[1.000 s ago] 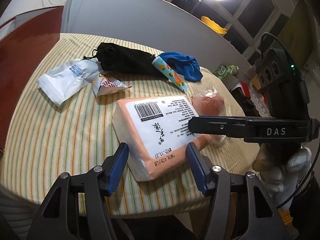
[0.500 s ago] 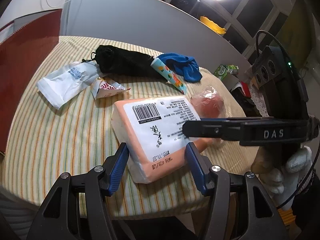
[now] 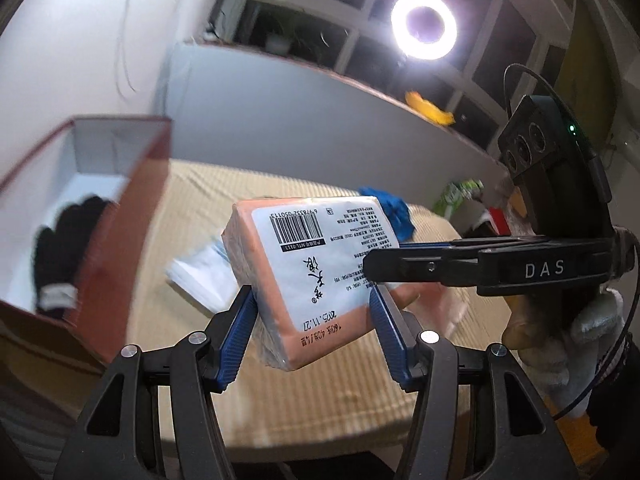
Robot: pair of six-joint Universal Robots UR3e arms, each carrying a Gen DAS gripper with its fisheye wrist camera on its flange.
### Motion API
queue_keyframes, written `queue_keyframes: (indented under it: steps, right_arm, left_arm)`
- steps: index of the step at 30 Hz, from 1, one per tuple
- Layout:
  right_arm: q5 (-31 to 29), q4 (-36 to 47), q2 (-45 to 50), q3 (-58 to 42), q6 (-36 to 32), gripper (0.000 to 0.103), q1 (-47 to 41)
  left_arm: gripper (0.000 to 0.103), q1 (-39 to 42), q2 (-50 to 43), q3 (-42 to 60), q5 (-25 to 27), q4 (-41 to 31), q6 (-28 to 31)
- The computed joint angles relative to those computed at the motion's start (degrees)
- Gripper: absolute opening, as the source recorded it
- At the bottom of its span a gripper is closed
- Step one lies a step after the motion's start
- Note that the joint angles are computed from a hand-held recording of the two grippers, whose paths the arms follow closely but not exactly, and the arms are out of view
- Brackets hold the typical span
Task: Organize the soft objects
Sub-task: 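Carry the package with the left tool into the shoebox and release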
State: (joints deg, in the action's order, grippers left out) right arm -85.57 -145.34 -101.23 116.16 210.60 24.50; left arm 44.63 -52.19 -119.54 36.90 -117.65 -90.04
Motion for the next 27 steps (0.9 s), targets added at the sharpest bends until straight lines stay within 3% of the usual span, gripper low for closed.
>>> queue_keyframes:
  steps: [5, 10, 17, 27]
  right_arm:
    - [-2.30, 1.35, 11.53, -15.71, -2.05, 0.038, 3.07]
    - [-0.53, 1.95, 21.90, -28.39, -2.99, 0.038, 3.90]
    - [1.24, 7.74, 39.11, -51.66, -3.81, 0.038, 5.59]
    - [3.31, 19.33, 58.09, -80.57, -2.96, 0.038, 7.43]
  left_arm:
    - [0.056, 4.20, -5.76, 6.06, -2.14, -0.63, 2.23]
    - [0.056, 5.68, -13.00, 9.82, -3.03, 5.77, -1.14]
    - [0.056, 5.15, -20.96, 11.08, -3.21, 24.56, -12.31]
    - [0.056, 2.59, -28.48, 12.46, -0.07, 43.78, -24.61]
